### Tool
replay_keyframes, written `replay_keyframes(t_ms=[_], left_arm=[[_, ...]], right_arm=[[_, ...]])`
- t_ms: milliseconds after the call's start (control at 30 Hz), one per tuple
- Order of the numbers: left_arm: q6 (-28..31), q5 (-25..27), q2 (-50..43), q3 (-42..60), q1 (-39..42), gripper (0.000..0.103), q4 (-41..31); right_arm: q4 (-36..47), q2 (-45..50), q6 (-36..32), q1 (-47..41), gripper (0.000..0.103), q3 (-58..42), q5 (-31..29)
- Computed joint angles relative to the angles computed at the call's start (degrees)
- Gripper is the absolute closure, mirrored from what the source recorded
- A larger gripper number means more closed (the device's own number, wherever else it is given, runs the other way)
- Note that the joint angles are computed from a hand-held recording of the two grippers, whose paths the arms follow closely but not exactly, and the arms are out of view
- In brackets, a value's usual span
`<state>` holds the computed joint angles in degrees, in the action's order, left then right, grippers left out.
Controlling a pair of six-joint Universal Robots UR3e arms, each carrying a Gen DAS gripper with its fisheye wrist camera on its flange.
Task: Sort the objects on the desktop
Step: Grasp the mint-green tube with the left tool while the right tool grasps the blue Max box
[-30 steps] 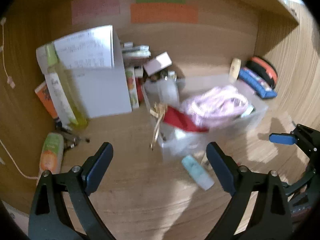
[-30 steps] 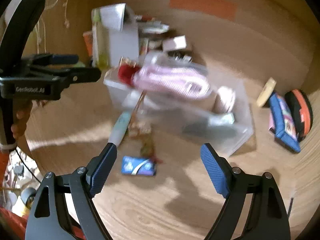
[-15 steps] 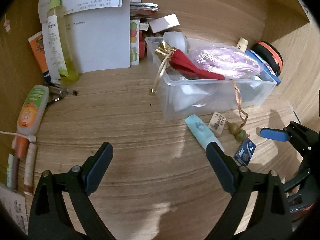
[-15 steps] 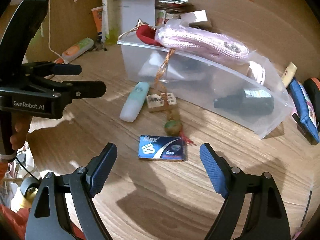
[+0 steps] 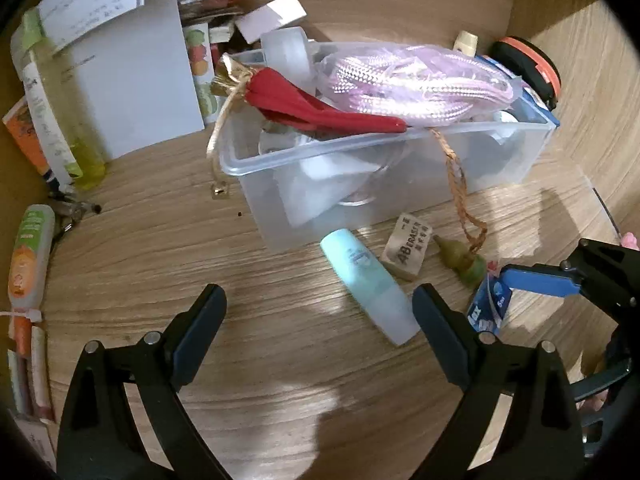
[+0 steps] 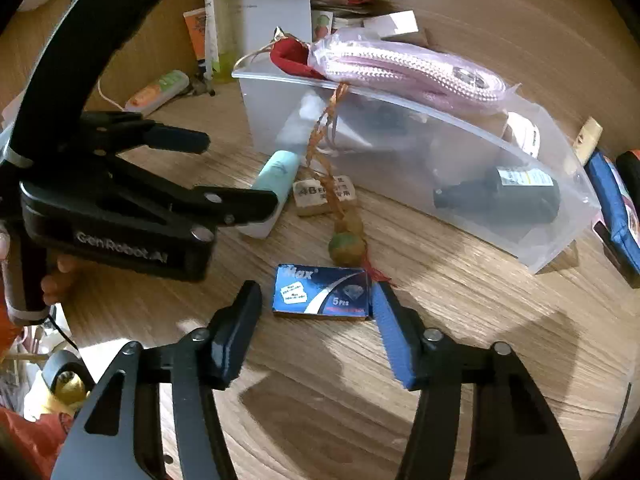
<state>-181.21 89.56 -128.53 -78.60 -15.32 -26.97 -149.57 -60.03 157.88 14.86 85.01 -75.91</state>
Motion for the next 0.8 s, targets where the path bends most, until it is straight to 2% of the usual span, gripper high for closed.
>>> replay_keyframes(t_ms=[67, 133, 433, 500, 667, 800], left_arm=[[0.3, -0.3, -0.5, 1.1, 0.0, 0.008, -1.2], [0.4, -0.2, -1.0, 2.0, -0.1, 0.008, -1.8], [0.2, 0.4, -2.3, 2.6, 0.2, 0.010, -1.7], [0.9, 0.4, -1.8, 1.7, -0.1, 0.015, -0.8], [2.4, -0.3, -0.7, 0.6, -0.6, 0.044, -0.5], [3.4, -0.8, -0.2, -0.4, -0.6, 0.052, 0.2]], right_arm=[[0.8, 0.3, -0.1, -0.3, 0.050, -0.6, 0.9], [1.1, 0.5, -0.4, -0.5, 0.059, -1.0, 1.3], [0.6, -3.5, -1.3, -4.4, 0.059, 3.9, 4.2], [0.1, -4.8, -1.0, -5.6, 0.059, 5.2, 4.5], [-0.1, -7.5, -0.6, -9.0, 0.059, 7.2, 6.8], [0.1, -8.4, -0.7, -10.4, 0.059, 7.1, 7.7]])
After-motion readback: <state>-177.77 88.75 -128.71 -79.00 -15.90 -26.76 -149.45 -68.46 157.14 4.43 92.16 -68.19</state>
